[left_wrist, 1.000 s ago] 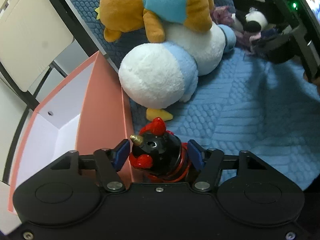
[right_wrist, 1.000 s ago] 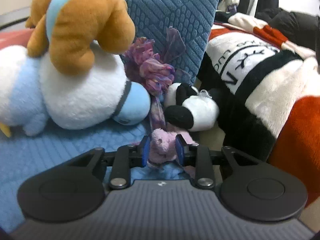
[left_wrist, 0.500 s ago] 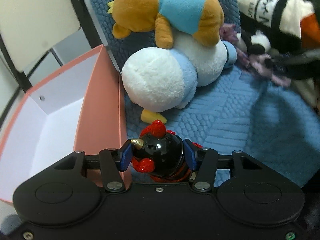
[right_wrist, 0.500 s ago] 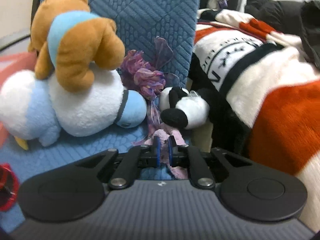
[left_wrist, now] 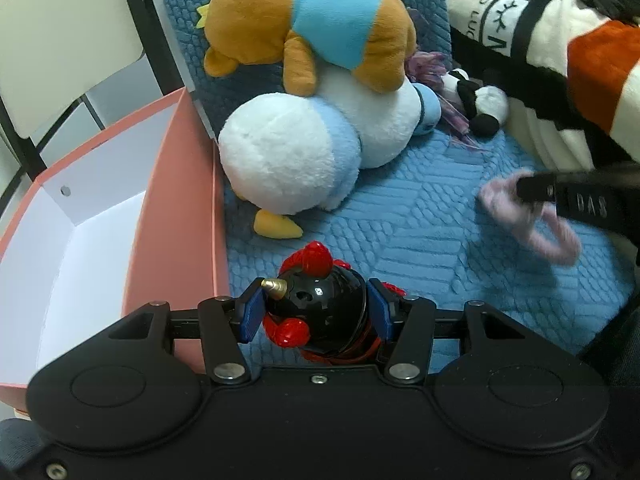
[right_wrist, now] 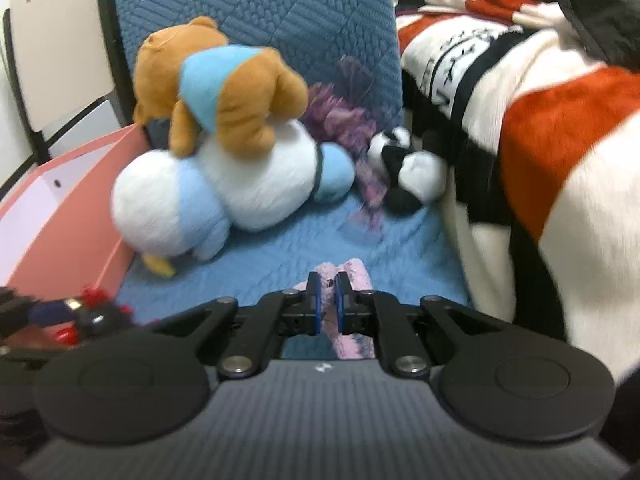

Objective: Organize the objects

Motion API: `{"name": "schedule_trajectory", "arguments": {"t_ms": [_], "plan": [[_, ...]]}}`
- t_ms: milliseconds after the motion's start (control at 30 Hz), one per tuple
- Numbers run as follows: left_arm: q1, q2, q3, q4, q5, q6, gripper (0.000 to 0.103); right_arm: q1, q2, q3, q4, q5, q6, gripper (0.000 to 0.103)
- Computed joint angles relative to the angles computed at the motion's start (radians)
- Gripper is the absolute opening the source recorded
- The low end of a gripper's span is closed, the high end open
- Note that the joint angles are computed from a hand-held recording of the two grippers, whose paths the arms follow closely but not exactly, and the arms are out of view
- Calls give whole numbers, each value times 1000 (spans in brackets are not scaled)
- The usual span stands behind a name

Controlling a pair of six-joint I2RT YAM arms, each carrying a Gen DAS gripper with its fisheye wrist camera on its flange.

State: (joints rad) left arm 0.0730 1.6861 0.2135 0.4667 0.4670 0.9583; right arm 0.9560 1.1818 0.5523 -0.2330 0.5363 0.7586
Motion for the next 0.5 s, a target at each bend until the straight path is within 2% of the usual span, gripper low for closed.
{"name": "schedule_trajectory", "arguments": {"t_ms": [167, 300, 367, 467, 500], "plan": [[9, -8, -15, 7, 8, 4, 51, 31, -12, -20, -22, -70, 98, 11], [49, -36, 19, -106, 63, 24, 56, 22, -35, -41, 0, -89, 106, 13], [64, -45, 32, -143, 79, 19, 61, 5, -56, -58, 16, -120, 108, 14], [86, -41, 62, -211, 106, 36, 63, -5, -79, -75, 28, -133, 116, 22], [87, -34, 73, -228, 106, 35, 64, -4, -91, -79, 26, -131, 121, 32]]}}
